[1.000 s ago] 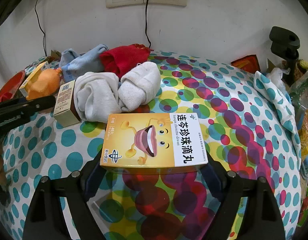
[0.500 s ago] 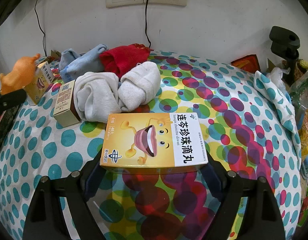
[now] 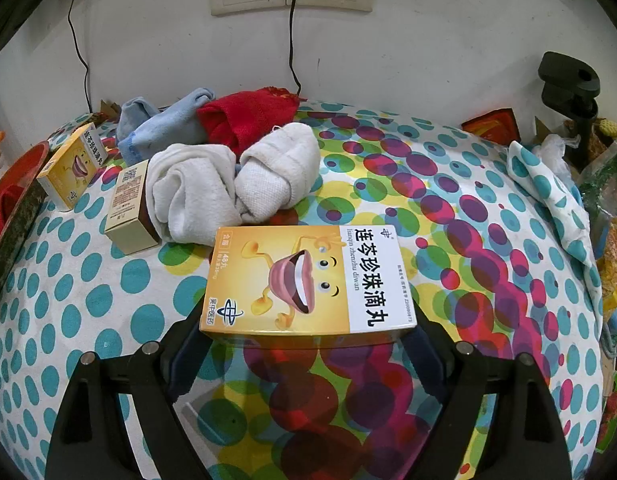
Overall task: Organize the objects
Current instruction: 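Carry the orange toy onto the red tray and open the left gripper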
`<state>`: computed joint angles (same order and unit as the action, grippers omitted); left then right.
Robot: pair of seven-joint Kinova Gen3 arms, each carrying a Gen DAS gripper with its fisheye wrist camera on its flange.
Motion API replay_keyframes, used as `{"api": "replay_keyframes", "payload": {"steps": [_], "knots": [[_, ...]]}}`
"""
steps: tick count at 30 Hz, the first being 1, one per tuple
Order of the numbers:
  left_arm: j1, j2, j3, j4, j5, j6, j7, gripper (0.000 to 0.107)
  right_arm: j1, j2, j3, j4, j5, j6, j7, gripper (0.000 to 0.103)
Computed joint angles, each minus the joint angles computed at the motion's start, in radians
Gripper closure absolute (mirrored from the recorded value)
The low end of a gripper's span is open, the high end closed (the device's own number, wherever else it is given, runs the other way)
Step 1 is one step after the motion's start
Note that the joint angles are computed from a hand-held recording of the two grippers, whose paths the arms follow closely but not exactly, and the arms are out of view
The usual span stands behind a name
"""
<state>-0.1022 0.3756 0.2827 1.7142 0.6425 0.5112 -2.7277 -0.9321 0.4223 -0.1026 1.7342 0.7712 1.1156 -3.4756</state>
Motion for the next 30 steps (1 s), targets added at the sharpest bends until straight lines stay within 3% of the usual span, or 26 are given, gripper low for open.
{"api": "replay_keyframes", "payload": {"steps": [6, 20, 30], "knots": [[-0.036, 0.028, -0.054, -0.04, -0.039, -0.007, 0.037, 0.066, 0.0, 0.006, 0.0, -0.008, -0.001, 0.002, 0.004, 0.018], [-0.088, 0.18, -0.135, -0.209, -0.23, 0.02, 0.297, 0.066, -0.001, 0.007, 0.003, -0.012, -0.003, 0.003, 0.008, 0.018], [-0.148, 0.221, -0.092, -0.244, -0.28, 0.029, 0.339, 0.063, 0.0, 0.002, 0.003, -0.004, -0.001, -0.002, 0.007, 0.018]]}}
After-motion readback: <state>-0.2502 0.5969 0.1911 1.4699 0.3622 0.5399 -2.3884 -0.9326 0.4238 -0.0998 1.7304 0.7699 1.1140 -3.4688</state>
